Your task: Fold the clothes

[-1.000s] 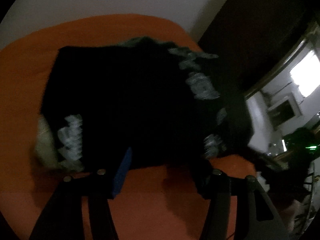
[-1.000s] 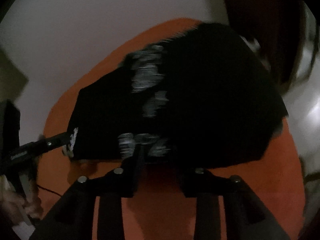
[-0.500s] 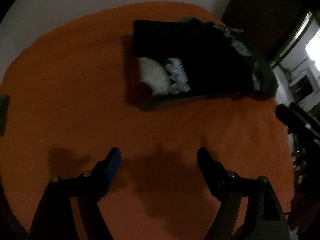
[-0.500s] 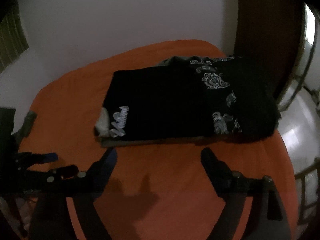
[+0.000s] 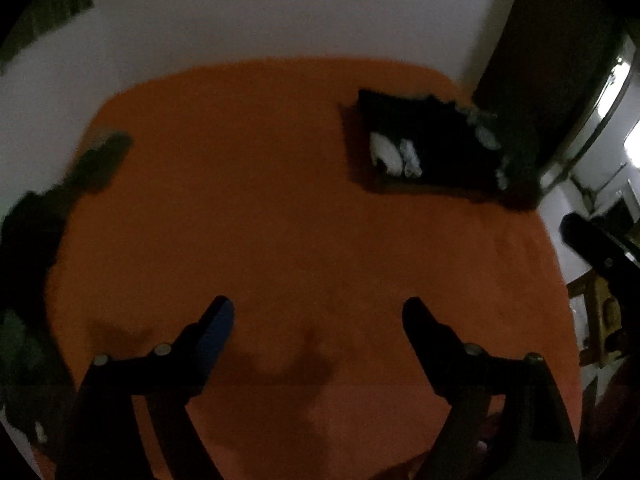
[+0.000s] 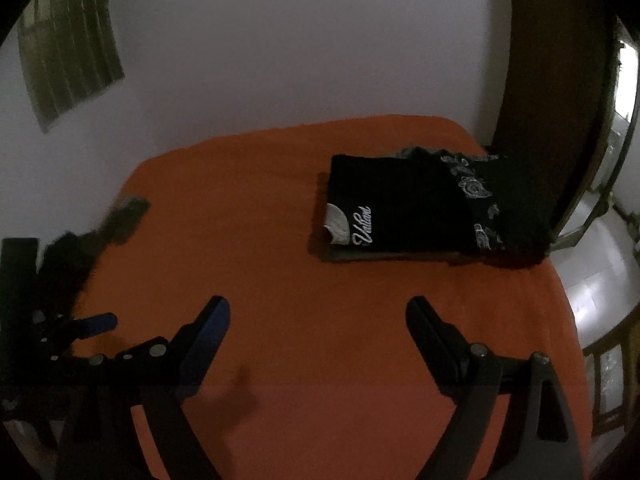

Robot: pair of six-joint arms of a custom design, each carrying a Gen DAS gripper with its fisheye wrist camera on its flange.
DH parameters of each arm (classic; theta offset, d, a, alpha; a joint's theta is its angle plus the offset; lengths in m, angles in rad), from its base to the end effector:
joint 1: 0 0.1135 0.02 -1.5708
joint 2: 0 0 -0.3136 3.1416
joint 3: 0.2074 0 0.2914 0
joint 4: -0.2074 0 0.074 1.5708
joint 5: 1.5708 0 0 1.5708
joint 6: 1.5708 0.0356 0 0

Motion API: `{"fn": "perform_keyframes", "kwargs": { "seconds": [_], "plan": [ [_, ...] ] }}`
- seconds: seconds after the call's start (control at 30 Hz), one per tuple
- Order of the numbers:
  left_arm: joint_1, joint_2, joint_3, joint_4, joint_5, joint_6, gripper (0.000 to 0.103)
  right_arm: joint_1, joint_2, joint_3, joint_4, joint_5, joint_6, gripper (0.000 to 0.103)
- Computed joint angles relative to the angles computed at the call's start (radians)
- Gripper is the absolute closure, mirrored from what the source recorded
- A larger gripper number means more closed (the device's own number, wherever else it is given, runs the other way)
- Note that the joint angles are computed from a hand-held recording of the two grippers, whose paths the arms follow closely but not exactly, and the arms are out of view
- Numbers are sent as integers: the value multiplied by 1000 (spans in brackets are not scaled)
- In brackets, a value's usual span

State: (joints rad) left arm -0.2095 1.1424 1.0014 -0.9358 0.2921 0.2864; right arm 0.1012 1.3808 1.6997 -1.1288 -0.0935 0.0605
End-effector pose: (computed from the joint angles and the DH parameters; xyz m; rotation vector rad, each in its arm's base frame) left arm 0.2245 -0.0582 0.3229 0.7360 2.5120 -0.3591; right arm 0.2864 0.0324 0.4886 -0.0931 2.3825 0.1882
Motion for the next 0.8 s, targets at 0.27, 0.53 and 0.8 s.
{"fn": "perform_keyframes", "kwargs": {
  "seconds": [0.27, 0.53, 0.8],
  "plan": [
    [444, -259, 126, -424, 380, 298, 16, -19, -230, 140, -235, -13, 35, 7],
    [543, -368, 36, -342, 249, 223, 16, -96, -317, 91, -269, 48, 8, 0],
    [508, -403, -142, -243, 119, 239, 16, 118, -402, -200, -2, 70, 166, 0]
  ]
}}
